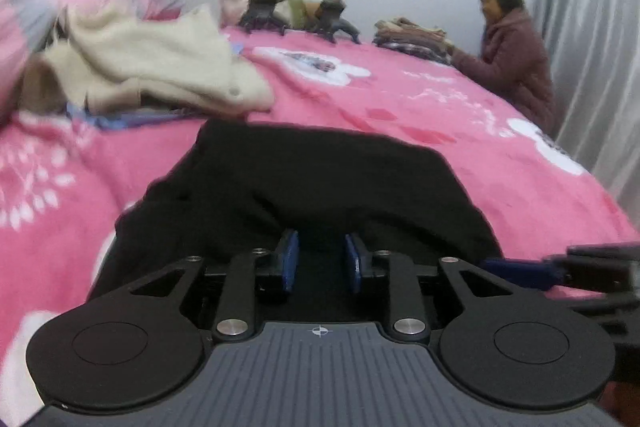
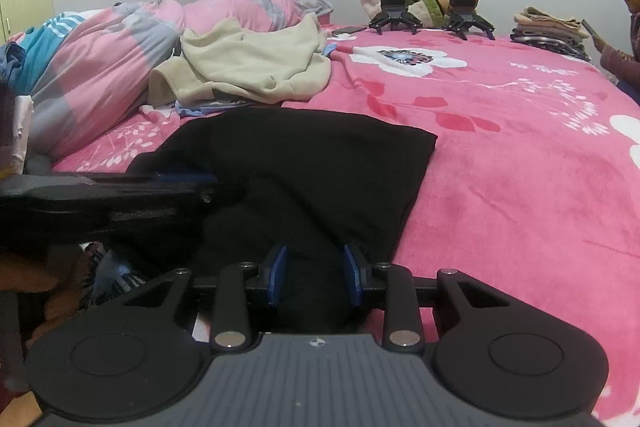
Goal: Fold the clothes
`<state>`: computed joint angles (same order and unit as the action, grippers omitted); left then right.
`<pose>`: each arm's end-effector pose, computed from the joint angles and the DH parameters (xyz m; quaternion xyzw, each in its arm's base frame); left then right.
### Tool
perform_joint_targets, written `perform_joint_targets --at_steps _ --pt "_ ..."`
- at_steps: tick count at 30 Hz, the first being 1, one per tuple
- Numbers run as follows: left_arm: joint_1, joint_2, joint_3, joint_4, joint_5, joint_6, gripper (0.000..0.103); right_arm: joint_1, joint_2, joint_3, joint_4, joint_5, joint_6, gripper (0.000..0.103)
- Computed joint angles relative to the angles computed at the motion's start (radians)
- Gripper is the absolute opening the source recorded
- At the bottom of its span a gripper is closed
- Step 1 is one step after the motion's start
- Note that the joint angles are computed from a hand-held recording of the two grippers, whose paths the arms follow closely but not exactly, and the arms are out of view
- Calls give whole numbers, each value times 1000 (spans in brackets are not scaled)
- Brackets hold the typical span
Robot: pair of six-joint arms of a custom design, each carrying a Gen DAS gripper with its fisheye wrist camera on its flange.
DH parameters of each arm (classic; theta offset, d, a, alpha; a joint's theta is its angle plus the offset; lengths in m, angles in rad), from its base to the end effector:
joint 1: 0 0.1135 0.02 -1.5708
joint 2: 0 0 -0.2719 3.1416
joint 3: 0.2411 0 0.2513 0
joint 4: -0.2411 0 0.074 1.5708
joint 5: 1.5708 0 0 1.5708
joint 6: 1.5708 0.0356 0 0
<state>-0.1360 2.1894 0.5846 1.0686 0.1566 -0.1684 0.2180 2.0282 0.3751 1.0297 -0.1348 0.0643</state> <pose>0.3195 -0.0493 0.0333 0.0246 0.8670 -0.1420 0.4770 0.2611 0.0627 0.0455 -0.0988 0.8829 0.1234 0.4422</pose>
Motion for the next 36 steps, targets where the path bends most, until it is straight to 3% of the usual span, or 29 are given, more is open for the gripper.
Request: perform_joint_targets --at_steps 1,2,3,5,8,10,12,14,15,17,20,22,25,28,31,33,36 --pt "4 9 -32 70 -84 -70 6 1 -1 0 -1 1 -1 32" --pt "6 19 -61 132 -180 -140 4 1 -3 0 -5 2 -3 32" --pt "32 38 -88 203 -200 -219 4 1 -4 0 -7 2 -4 32" --pt "57 40 -99 206 -224 -266 3 2 -4 -1 -3 3 -4 32" --pt "14 44 -143 308 -264 -188 2 13 -24 -22 17 18 -6 33" --pt "-19 75 -184 454 -227 -88 2 12 -39 -63 104 17 -10 33" --pt "-40 70 -173 473 -143 6 2 -7 -52 -64 148 -3 2 39" --pt "-30 27 -136 372 -21 -1 2 -34 -67 -23 113 -31 30 43" --pt "-17 6 -106 294 47 -20 2 -51 -74 40 8 -55 54 43" --pt "5 -25 -16 66 155 -36 2 -71 -32 146 -114 -96 54 43" --pt "62 2 101 -156 229 -57 4 -81 45 225 -194 -129 -131 39" --pt "112 -12 112 -190 249 -78 4 -101 49 214 -191 -125 -229 39" --pt "127 -65 89 -195 61 -68 2 -148 4 198 -242 -89 -202 40" --pt "168 -92 91 -208 172 -111 0 -179 -23 167 -223 -76 -195 40" --pt "130 -110 85 -214 267 -66 0 -146 -26 141 -139 -119 -173 40" --pt "89 -95 125 -277 351 -31 2 -103 -7 185 -166 -153 -145 40" --pt "60 -44 199 -380 318 -27 3 -51 46 284 -262 -113 -134 40"
